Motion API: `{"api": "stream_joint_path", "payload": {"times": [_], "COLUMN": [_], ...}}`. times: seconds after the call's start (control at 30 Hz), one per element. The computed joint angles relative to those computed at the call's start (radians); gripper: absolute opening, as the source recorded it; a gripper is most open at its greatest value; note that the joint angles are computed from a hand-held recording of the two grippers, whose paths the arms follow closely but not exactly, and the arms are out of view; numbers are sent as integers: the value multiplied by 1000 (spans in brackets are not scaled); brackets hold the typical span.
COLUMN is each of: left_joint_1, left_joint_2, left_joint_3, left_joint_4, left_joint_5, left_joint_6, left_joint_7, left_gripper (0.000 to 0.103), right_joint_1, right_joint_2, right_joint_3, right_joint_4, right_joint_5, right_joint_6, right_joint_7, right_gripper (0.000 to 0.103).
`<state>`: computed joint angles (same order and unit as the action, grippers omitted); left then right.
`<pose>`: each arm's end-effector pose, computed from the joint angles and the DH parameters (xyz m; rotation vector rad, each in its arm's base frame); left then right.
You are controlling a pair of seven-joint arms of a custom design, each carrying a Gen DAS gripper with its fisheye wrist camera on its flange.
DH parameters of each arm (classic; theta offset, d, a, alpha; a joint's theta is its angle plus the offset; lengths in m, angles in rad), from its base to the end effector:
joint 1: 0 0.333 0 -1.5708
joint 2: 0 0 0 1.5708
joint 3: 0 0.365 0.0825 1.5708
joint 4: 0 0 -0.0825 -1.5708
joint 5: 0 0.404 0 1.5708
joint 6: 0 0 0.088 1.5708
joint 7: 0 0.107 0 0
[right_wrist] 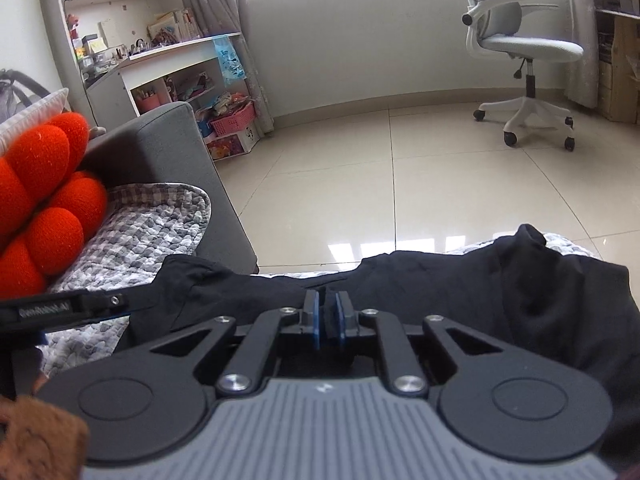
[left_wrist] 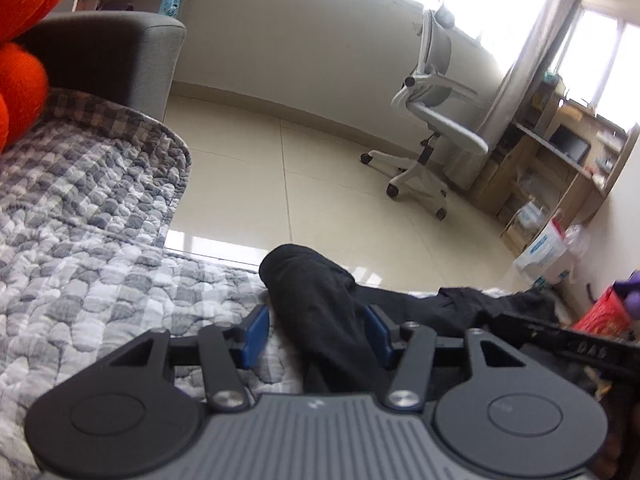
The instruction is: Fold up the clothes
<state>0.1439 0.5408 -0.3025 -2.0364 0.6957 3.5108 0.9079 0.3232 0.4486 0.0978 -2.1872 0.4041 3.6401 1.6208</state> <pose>0.6458 -0.1565 0.3238 -1.6623 1.9402 -1.2406 0.5966 0.2056 0.3235 -1.4774 1.6664 -0.5803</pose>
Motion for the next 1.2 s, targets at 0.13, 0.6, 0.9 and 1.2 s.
{"api": "stream_joint_path", "payload": {"times": [0.13,0.6,0.9,1.2], "left_joint_1": [-169,-43,2,35], "left_joint_2": [-26,-16,-84,-336], "left_joint_3": [162,93,61,58], "left_joint_4": [1,-38,-80,-241], "left_joint_5": [-150,-144,-35,196], "left_joint_6": [-12,103,74,21], "left_joint_7": [108,31,-19,-149], "left_gripper": [2,2,18,44], "right_joint_1": [-8,0,8,-10], "right_joint_2": [-9,-30,-118,-453], "right_joint_3": [3,11,10,78], "right_joint_4": [-17,-43,-100,-357], "right_joint_5": [-5,-55,-61,-298], "right_joint_6": [2,1,-58,-51], "right_joint_7": [6,-52,-74,88], "right_gripper": [15,15,15,61]}}
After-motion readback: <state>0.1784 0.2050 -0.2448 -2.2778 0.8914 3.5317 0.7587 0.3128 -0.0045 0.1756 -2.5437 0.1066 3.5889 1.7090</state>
